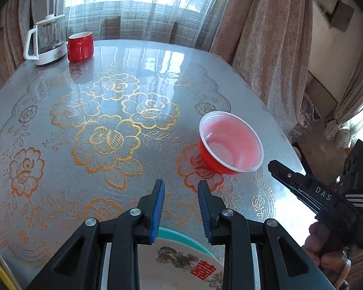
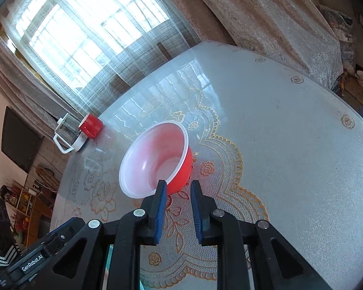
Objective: Organize plates and bowls
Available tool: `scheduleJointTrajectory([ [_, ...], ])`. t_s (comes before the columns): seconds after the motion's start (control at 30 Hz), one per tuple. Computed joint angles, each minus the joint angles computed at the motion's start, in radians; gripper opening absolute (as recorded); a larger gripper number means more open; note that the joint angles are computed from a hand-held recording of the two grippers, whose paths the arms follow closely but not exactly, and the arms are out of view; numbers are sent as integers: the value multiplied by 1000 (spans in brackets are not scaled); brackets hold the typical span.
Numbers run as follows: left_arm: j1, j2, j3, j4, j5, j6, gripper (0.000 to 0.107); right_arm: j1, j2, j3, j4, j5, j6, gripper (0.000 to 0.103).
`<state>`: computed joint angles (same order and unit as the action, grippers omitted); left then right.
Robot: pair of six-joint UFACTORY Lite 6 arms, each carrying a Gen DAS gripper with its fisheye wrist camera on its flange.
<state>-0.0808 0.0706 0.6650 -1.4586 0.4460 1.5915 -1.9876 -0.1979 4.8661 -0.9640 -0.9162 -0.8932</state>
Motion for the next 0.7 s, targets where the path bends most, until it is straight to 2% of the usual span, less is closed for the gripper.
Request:
scheduleJointTrajectory([
  [0.17, -39, 141, 137, 25, 44, -118, 26, -104, 3, 13, -5, 95, -20, 21],
  [0.33, -101, 253, 243, 15, 42, -168, 25, -177, -10, 20, 1, 166, -31, 21],
  [0.53, -139, 375, 368, 50, 51, -266, 25, -234, -51, 8, 6, 244, -47, 16],
  [0.7, -166, 445, 434, 44, 54, -287, 13, -258, -89, -16, 13, 277, -71, 12],
])
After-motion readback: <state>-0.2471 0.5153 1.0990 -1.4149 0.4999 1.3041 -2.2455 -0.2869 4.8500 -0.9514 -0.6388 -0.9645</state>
